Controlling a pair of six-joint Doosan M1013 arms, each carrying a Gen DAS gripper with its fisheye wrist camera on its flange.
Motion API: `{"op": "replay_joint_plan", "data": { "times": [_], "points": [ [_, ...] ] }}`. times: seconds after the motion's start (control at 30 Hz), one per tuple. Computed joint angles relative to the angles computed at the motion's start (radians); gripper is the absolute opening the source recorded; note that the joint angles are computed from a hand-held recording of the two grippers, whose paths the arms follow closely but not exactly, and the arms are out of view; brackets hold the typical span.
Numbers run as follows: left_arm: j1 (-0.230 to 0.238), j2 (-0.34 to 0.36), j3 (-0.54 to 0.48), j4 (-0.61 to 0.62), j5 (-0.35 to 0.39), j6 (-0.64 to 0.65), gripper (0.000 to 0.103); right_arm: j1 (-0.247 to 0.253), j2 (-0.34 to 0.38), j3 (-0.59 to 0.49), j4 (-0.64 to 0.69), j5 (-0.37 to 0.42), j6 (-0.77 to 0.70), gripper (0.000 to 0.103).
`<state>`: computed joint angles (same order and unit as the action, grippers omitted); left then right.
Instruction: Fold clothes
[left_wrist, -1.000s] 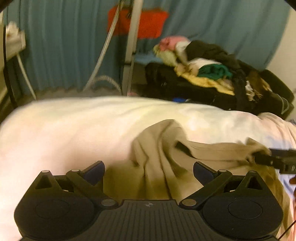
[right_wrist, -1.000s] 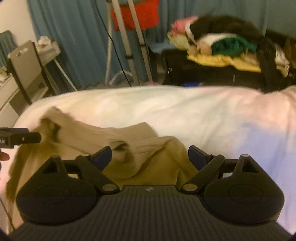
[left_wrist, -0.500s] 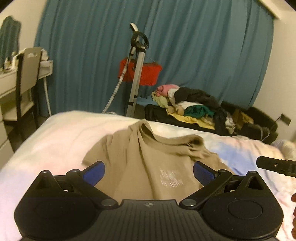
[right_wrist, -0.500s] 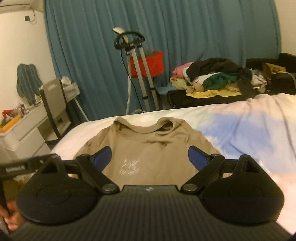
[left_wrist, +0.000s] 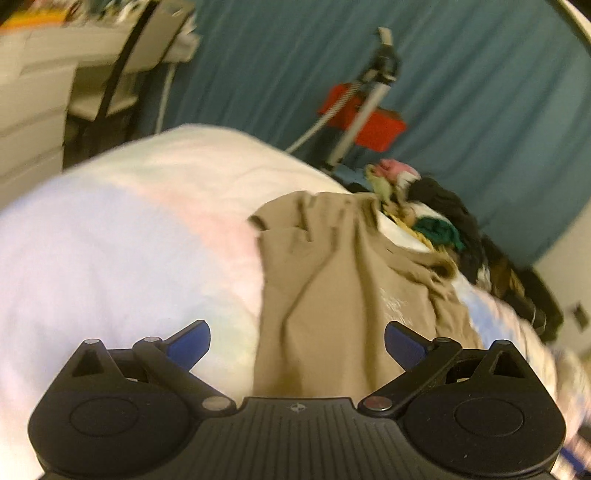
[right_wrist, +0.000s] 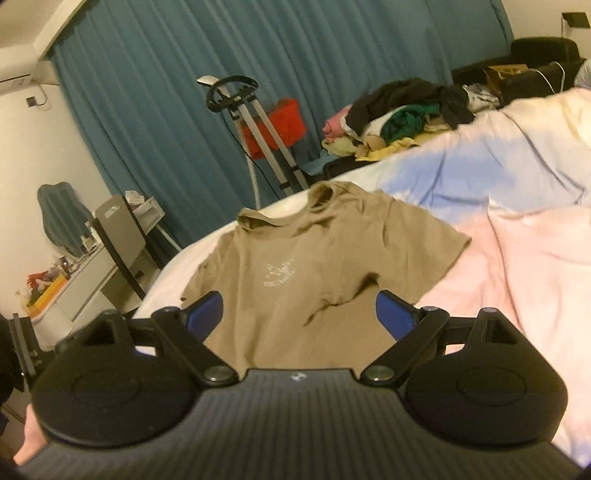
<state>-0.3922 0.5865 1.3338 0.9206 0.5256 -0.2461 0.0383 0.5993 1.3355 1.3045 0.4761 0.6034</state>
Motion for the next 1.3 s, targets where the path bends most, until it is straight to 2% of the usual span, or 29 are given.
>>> {"op": "replay_joint_plan", "data": {
  "times": [0.17,0.27,0.33,0.47,0.57,0.6,0.63,0.7,0.8,0.93,0.97,1.0,1.03,1.07,1.1,1.13,1.2,1.27,1.3],
  "points": [
    [0.051,0.05,-0.03,0.048,-0.049,-0.177,0.09,0.01,0.047,-0.038,-0.026,-0.023,0.048,0.091],
    [0.079,0.096,-0.085,0.049,-0.041,-0.175,0.077,0.015,0.079,-0.075,-0.046,-0.034,0.086,0.091],
    [0.095,0.131,-0.136,0.018,-0.034,-0.119,0.066,0.019,0.102,-0.103,-0.07,-0.036,0.119,0.091],
    [0.117,0.199,-0.244,-0.03,-0.016,-0.005,0.059,0.023,0.148,-0.166,-0.148,-0.018,0.233,0.091],
    [0.131,0.245,-0.33,-0.113,0.014,0.119,0.034,0.024,0.18,-0.212,-0.215,-0.003,0.325,0.091],
    [0.137,0.256,-0.357,-0.163,0.023,0.176,0.018,0.025,0.19,-0.226,-0.239,0.0,0.354,0.091],
    [0.145,0.266,-0.384,-0.231,0.033,0.248,0.011,0.027,0.195,-0.234,-0.251,-0.002,0.369,0.091],
    [0.157,0.286,-0.448,-0.332,0.09,0.4,0.007,0.03,0.207,-0.25,-0.274,-0.004,0.398,0.091],
    [0.155,0.315,-0.555,-0.276,0.233,0.48,0.006,0.031,0.218,-0.265,-0.283,0.0,0.414,0.091],
    [0.153,0.337,-0.656,-0.123,0.403,0.4,0.008,0.031,0.223,-0.271,-0.29,-0.006,0.431,0.091],
    [0.152,0.346,-0.681,-0.09,0.459,0.385,0.01,0.031,0.221,-0.269,-0.292,-0.01,0.436,0.091],
    [0.153,0.348,-0.688,-0.075,0.495,0.37,0.017,0.031,0.22,-0.267,-0.295,-0.014,0.441,0.091],
    [0.155,0.338,-0.67,-0.077,0.497,0.348,0.022,0.03,0.217,-0.263,-0.293,-0.019,0.44,0.091],
    [0.158,0.321,-0.635,-0.081,0.479,0.319,0.022,0.03,0.212,-0.256,-0.285,-0.028,0.433,0.091],
    [0.16,0.294,-0.582,-0.089,0.435,0.279,0.029,0.03,0.208,-0.25,-0.275,-0.034,0.421,0.091],
    [0.162,0.269,-0.53,-0.103,0.388,0.245,0.045,0.029,0.204,-0.244,-0.262,-0.039,0.407,0.091],
    [0.163,0.217,-0.424,-0.143,0.284,0.189,0.058,0.028,0.196,-0.233,-0.239,-0.047,0.381,0.091],
    [0.164,0.153,-0.29,-0.169,0.138,0.104,0.062,0.027,0.19,-0.225,-0.223,-0.045,0.368,0.091],
    [0.166,0.125,-0.232,-0.19,0.06,0.067,0.068,0.027,0.188,-0.221,-0.213,-0.043,0.36,0.091]
  ]
}}
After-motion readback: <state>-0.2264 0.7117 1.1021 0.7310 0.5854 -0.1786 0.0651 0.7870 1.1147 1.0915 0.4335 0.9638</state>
